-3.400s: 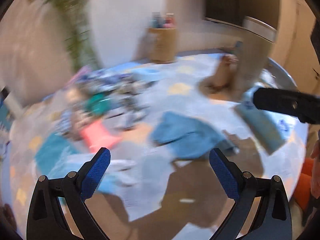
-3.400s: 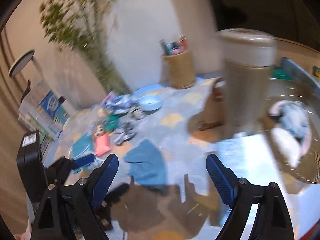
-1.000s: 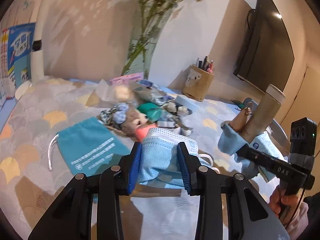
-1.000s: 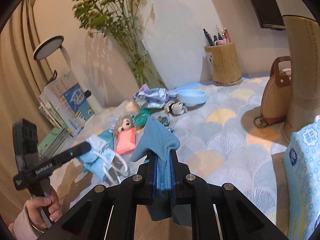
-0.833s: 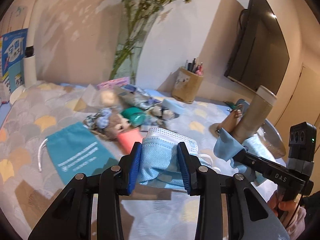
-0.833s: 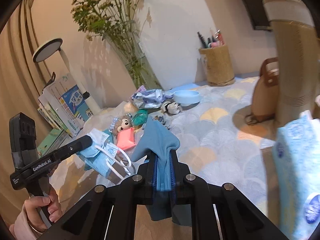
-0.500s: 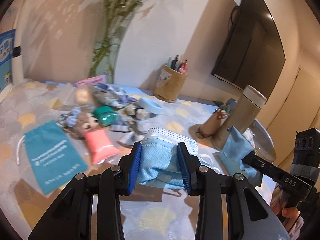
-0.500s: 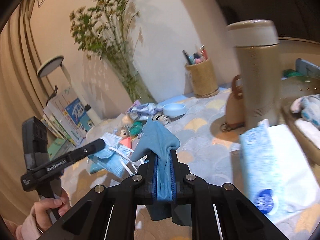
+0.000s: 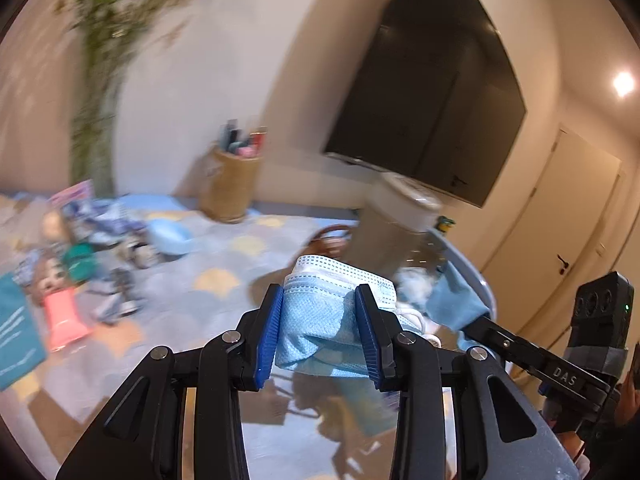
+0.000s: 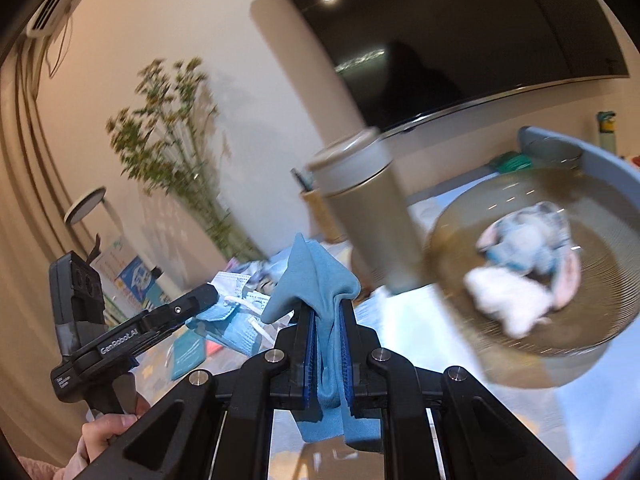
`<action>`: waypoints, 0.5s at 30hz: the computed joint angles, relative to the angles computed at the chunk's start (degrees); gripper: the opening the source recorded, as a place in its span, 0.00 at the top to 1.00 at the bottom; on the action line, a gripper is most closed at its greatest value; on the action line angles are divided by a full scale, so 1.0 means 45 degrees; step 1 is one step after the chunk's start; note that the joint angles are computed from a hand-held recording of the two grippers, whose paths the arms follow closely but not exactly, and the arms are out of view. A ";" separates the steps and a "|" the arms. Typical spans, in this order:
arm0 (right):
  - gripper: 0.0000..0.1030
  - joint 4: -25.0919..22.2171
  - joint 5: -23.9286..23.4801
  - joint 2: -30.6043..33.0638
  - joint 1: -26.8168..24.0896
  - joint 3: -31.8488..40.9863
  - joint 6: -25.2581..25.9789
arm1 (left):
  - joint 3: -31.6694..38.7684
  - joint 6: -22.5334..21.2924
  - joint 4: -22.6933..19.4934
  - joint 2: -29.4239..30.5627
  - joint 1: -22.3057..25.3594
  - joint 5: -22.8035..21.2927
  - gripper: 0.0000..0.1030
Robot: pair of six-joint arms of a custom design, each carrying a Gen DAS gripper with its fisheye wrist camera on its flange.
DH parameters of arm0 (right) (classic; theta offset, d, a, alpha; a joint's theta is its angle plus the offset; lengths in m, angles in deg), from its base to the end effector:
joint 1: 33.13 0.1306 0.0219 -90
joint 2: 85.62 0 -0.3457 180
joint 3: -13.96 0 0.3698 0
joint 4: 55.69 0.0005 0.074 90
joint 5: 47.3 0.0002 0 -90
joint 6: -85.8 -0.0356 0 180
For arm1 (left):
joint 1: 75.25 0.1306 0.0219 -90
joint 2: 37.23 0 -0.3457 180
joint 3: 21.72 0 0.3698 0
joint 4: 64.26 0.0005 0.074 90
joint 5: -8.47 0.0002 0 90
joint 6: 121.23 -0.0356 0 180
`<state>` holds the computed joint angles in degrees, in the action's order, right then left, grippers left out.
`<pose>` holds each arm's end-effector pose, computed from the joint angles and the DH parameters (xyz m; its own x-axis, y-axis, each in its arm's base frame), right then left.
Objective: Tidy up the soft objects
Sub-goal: 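Carry the mask and cloth to the glass plate and release them onto the plushes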
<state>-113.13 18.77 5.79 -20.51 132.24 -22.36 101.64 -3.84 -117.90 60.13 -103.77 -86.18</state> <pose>0.4379 0.1123 0.5890 -0.6400 0.1486 -0.7538 -0.3589 0.8097 0.4644 0.4365 -0.2345 0.5846 -0.5518 -0.2220 -0.8039 0.1790 0.9099 -0.3742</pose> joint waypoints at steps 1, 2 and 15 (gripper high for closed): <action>0.89 -0.0096 -0.0066 0.0051 -0.0162 0.0150 0.0015 | 0.0471 -0.0044 -0.0054 0.0337 -0.0208 -0.0097 0.68; 0.89 -0.0252 -0.0131 0.0122 -0.0439 0.0385 0.0051 | 0.0768 -0.0041 -0.0070 0.0557 -0.0334 -0.0122 0.67; 0.89 -0.2689 -0.0591 0.3027 -0.2729 0.5358 0.0421 | 0.7216 -0.0979 -0.1525 0.4876 -0.1836 -0.0629 0.68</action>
